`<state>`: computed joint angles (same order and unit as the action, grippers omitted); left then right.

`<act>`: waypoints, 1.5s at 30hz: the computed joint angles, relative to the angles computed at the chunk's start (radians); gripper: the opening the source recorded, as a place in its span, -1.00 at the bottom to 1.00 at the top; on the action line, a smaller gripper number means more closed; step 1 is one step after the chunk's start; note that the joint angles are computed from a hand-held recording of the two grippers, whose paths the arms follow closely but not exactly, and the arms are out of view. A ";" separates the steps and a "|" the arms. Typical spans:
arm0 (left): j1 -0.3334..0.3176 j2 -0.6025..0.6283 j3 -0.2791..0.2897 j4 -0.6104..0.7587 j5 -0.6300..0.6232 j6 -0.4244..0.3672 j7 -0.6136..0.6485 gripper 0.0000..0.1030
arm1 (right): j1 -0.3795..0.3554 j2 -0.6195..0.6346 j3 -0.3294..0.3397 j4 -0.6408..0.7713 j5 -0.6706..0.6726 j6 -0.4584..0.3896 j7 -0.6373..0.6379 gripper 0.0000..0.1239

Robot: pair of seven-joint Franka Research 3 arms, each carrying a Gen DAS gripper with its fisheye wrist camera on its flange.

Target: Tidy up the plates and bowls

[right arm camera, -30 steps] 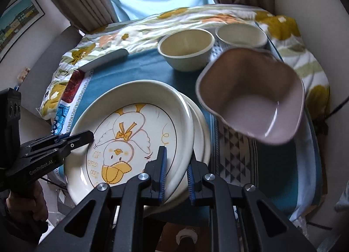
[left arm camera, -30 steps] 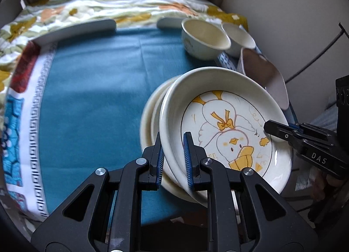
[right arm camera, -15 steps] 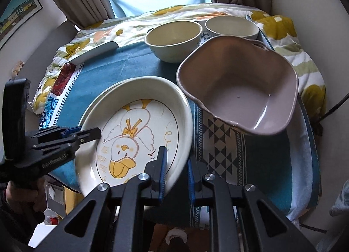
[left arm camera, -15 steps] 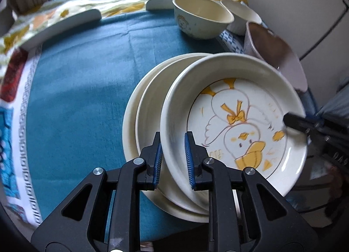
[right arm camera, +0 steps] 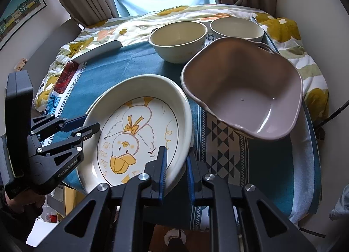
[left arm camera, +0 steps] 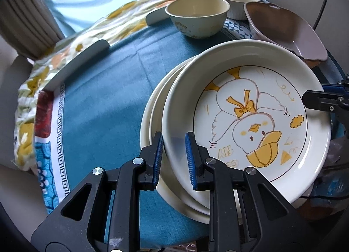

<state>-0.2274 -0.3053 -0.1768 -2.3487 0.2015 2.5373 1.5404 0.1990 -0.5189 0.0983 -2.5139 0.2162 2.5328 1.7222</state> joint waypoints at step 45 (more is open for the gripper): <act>-0.048 -0.086 0.021 0.093 -0.042 0.007 -0.035 0.89 | -0.039 -0.176 -0.019 0.006 -0.027 -0.024 0.035 -0.74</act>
<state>-0.2751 -0.3909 -0.1559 -2.2555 0.1595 2.5441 1.5054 0.1600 -0.6949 0.0796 -2.5080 0.1890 2.5085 1.7569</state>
